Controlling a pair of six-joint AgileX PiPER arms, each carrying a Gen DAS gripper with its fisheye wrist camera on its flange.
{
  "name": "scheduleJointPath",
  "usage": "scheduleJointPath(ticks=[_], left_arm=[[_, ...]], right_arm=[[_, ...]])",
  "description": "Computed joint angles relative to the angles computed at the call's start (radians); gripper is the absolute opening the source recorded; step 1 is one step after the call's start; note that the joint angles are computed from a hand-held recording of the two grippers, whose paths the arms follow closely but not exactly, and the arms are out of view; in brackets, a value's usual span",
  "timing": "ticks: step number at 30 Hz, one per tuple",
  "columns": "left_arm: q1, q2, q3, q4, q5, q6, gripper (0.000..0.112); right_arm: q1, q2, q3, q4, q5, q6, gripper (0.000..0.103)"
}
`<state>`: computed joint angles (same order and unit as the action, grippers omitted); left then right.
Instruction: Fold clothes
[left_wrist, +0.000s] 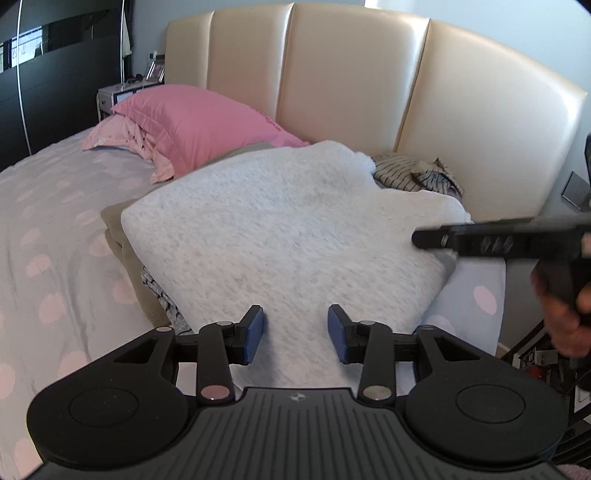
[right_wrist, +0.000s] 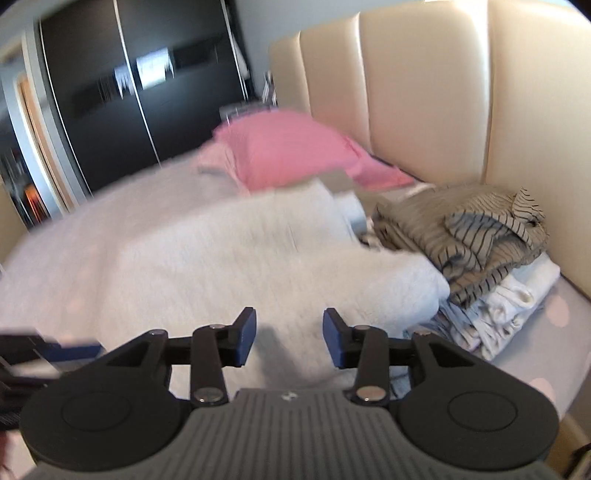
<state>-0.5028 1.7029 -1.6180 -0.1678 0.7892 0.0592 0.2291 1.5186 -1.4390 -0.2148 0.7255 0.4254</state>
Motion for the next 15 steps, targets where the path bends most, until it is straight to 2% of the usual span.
scheduleJointPath(ticks=[5, 9, 11, 15], left_arm=[[0.056, 0.058, -0.01, -0.124, 0.005, 0.031, 0.039], [0.047, 0.044, 0.002, -0.093, -0.017, 0.011, 0.039], [0.039, 0.028, 0.002, -0.064, -0.009, -0.005, 0.039], [0.047, -0.048, 0.08, -0.078, -0.066, 0.007, 0.039]], right_arm=[[0.004, 0.065, -0.016, -0.032, 0.034, 0.019, 0.042], [0.001, 0.074, -0.042, -0.026, 0.058, 0.016, 0.042], [0.019, 0.077, -0.059, -0.06, 0.079, 0.039, 0.042], [0.085, 0.012, -0.027, -0.178, 0.069, 0.15, 0.043]])
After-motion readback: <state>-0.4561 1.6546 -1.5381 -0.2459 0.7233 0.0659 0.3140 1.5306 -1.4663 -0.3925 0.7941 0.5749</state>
